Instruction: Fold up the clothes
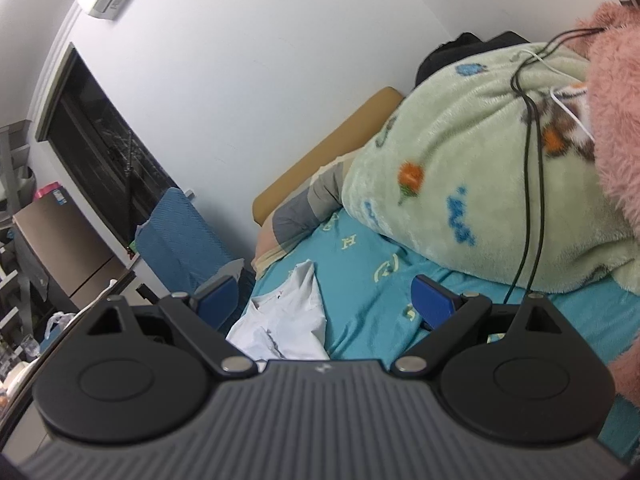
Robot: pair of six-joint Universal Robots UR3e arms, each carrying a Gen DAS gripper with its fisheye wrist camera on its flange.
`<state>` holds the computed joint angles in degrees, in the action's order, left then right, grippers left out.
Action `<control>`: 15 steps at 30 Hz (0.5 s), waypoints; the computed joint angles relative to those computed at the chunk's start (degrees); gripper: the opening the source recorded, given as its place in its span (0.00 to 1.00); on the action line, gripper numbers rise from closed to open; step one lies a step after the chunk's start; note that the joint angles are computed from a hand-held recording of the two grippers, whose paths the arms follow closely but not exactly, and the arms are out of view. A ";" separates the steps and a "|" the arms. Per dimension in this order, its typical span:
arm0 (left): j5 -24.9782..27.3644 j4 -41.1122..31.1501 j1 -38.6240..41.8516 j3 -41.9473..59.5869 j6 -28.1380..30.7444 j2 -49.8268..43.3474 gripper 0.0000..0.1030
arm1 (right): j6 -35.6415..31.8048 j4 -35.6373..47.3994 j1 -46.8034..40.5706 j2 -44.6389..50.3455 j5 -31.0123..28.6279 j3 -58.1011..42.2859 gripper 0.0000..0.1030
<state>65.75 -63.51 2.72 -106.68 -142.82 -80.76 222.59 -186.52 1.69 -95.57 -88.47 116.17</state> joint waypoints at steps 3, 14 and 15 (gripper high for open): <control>0.42 0.93 0.21 -0.46 0.17 -0.12 0.08 | 0.75 0.01 0.37 0.17 -1.26 0.10 0.92; -13.95 -31.56 24.83 11.42 16.14 11.14 0.04 | -3.32 -4.70 2.91 0.58 -0.78 -0.12 0.92; -15.74 -39.25 29.88 14.82 19.97 11.85 0.04 | -4.45 -5.62 3.76 1.03 -0.34 -0.59 0.92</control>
